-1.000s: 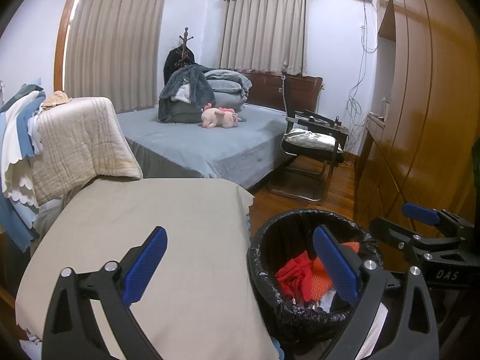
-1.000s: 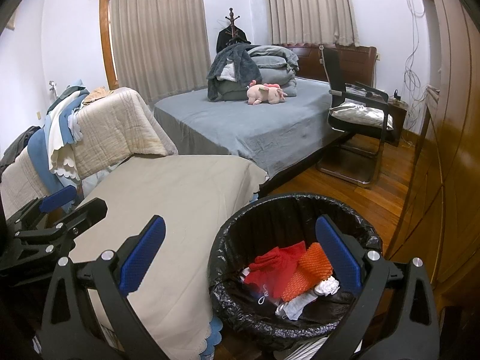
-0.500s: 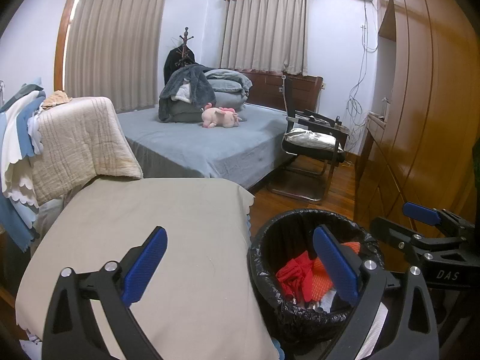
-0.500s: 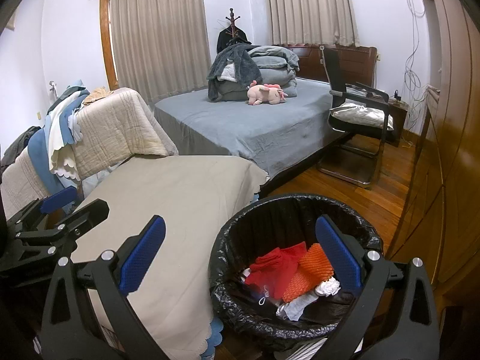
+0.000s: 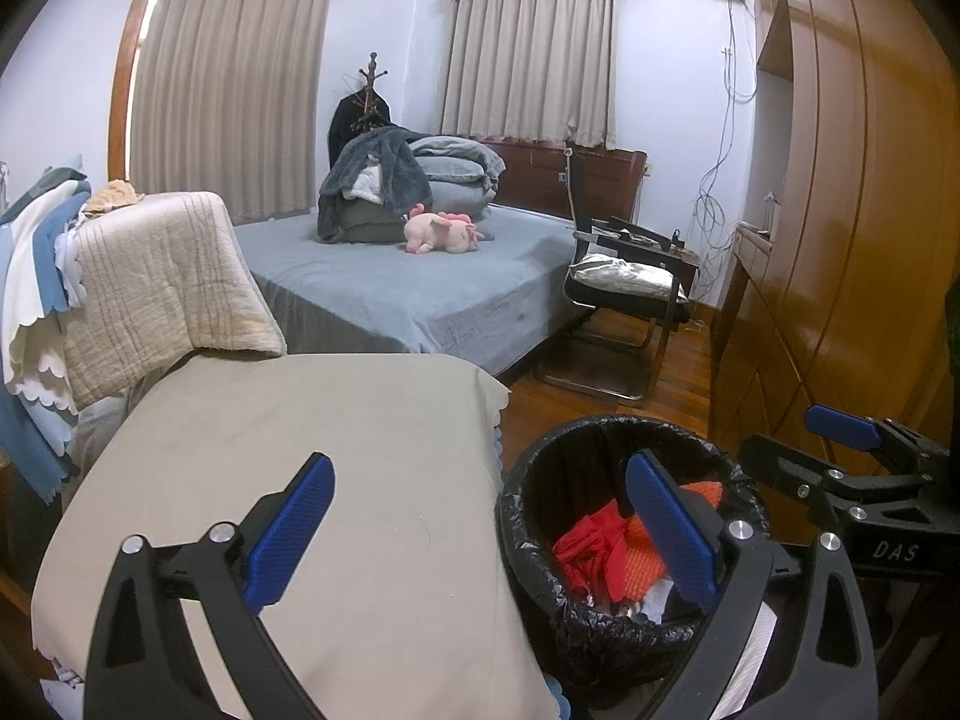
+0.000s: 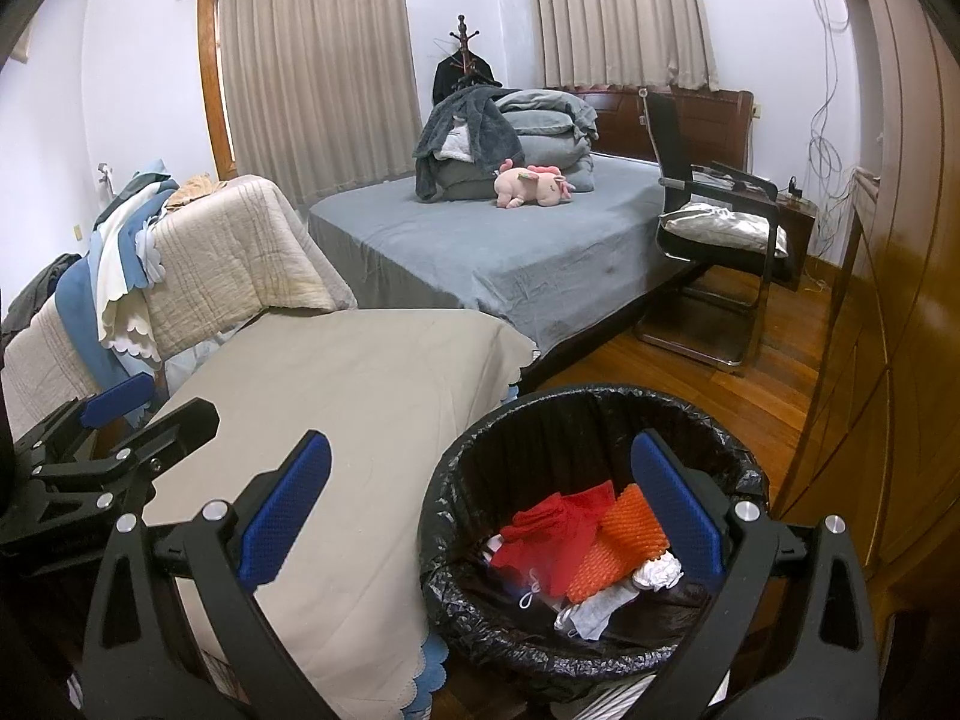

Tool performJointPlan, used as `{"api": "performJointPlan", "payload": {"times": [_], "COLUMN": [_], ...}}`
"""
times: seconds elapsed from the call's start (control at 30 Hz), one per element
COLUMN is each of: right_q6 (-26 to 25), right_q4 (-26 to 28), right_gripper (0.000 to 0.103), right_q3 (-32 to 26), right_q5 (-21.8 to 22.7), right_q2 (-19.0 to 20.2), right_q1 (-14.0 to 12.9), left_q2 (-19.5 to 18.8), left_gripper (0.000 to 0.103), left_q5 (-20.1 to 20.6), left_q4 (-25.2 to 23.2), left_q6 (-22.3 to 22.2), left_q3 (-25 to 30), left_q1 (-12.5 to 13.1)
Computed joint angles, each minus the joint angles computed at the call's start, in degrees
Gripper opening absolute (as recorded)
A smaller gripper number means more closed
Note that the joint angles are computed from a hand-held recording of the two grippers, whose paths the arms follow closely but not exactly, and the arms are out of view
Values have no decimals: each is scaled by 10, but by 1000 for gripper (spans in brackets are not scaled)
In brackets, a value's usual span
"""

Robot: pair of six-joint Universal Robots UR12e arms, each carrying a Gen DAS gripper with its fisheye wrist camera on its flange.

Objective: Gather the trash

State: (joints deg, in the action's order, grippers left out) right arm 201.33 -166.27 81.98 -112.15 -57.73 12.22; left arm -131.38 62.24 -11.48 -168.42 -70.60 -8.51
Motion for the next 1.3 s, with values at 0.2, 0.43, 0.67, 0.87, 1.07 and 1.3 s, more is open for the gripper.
{"api": "performJointPlan", "payload": {"times": [0.2, 0.43, 0.67, 0.87, 1.07, 1.3], "right_q6": [0, 1, 2, 6, 8, 7], "right_q4": [-1, 1, 1, 2, 4, 3], "right_gripper": [97, 97, 97, 97, 97, 97], "right_q3": [1, 1, -1, -1, -2, -2], "right_q5": [0, 1, 1, 4, 3, 3], "right_q2": [0, -1, 0, 1, 1, 1], "right_q1": [0, -1, 0, 0, 1, 0], "left_q2": [0, 1, 0, 0, 0, 0], "left_gripper": [96, 96, 96, 96, 96, 96], "left_q5": [-1, 0, 0, 0, 0, 0], "left_q4": [-1, -1, -2, -2, -4, -4], "left_q6": [0, 0, 0, 0, 0, 0], "left_q3": [0, 0, 1, 0, 2, 3], "left_q1": [0, 0, 0, 0, 0, 0]}}
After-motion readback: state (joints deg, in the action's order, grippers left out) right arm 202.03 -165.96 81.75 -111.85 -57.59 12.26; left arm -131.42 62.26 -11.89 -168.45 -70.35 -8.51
